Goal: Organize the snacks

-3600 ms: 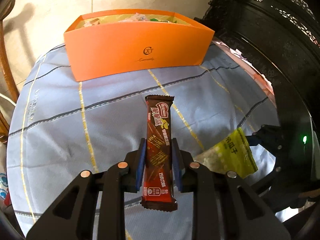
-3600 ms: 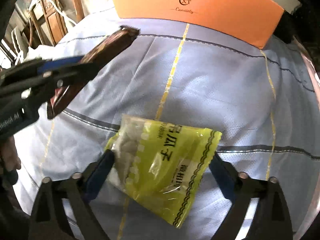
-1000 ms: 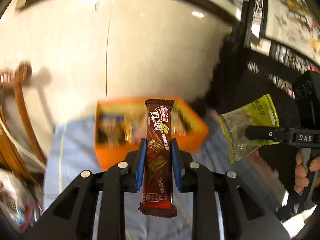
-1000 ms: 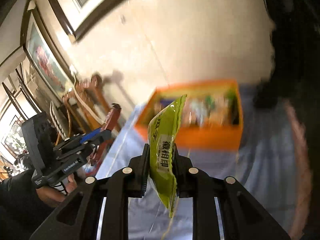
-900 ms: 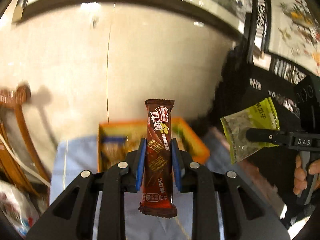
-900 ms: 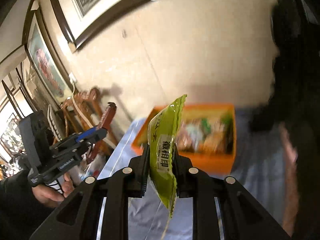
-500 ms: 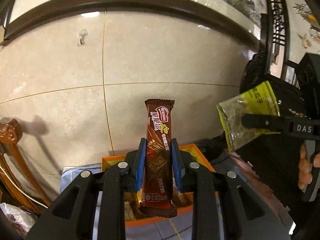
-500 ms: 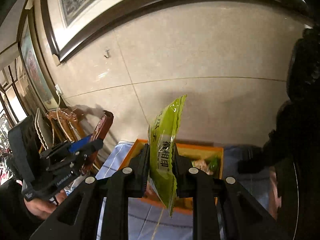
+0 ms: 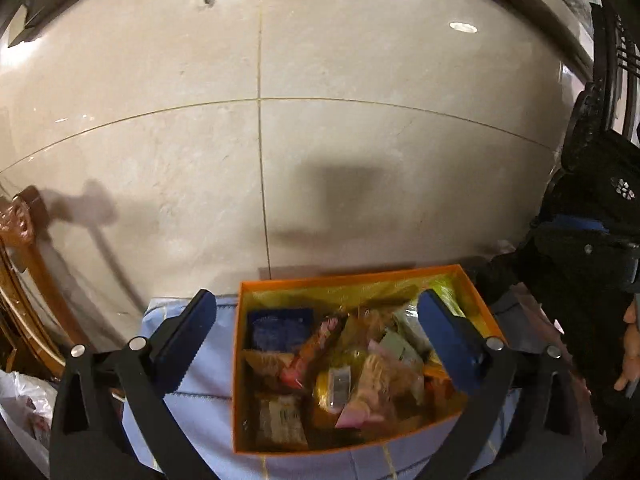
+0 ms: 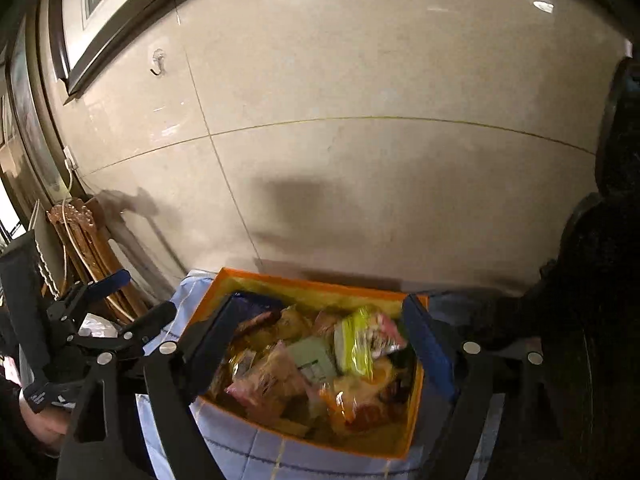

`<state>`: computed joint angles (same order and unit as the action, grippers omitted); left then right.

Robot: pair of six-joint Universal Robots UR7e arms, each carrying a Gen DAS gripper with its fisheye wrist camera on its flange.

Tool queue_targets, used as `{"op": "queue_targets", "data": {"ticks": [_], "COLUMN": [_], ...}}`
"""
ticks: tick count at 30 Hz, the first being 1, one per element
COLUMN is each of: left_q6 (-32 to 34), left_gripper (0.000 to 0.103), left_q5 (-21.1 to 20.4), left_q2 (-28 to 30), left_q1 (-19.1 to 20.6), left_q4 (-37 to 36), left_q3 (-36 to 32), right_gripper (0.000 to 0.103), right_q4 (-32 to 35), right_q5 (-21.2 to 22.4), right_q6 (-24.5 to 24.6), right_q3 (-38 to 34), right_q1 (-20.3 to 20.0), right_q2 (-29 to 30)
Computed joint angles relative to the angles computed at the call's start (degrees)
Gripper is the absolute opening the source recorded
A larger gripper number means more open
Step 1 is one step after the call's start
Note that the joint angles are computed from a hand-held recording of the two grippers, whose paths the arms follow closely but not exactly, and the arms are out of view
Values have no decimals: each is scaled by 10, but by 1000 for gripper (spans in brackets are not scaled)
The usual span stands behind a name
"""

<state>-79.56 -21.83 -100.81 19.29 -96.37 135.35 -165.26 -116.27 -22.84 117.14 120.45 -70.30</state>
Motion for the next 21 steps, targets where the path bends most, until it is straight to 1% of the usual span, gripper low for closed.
{"op": "queue_targets", "data": {"ticks": [2, 3, 4, 5, 6, 8, 9, 11, 12, 13, 14, 15, 17, 19, 21], "left_q6": [-49, -72, -109, -130, -173, -230, -248, -285, -301, -323, -341, -352, -386, -414, -442], "left_gripper": [99, 99, 99, 99, 99, 99, 99, 99, 99, 99, 99, 99, 99, 99, 99], "left_q5": [-21, -34, -59, -71, -101, -149, -186, -229, -249, -275, -301, -315, -362, -399, -425], "left_q2": [-15, -24, -39, -45, -47, -43, -35, -25, -16, -6, 8, 17, 53, 84, 110], "left_q1": [-22, -37, -66, -80, -109, -152, -179, -226, -248, -275, -303, -319, -364, -398, -436], "left_q4": [54, 75, 110, 130, 175, 227, 243, 267, 276, 288, 301, 311, 342, 361, 373], "left_q3": [-3, -2, 1, 4, 3, 2, 2, 3, 1, -1, -6, -11, -33, -58, -79], "right_gripper": [84, 86, 91, 93, 97, 97, 97, 98, 99, 99, 99, 99, 99, 99, 99], "right_q4": [6, 9, 7, 4, 2, 10, 13, 26, 35, 53, 82, 106, 177, 248, 310], "right_q5": [-4, -6, -13, -30, -37, -58, -71, -114, -126, -137, -152, -159, -176, -197, -195], "right_q6": [24, 36, 44, 55, 61, 84, 93, 115, 128, 149, 184, 209, 267, 317, 356], "right_q3": [20, 31, 49, 69, 87, 134, 151, 192, 206, 219, 234, 240, 254, 257, 256], "right_q1": [7, 12, 21, 33, 40, 66, 79, 115, 129, 144, 164, 175, 205, 233, 254], "right_q2": [-26, -40, -57, -74, -89, -131, -145, -182, -195, -213, -236, -251, -294, -330, -367]}}
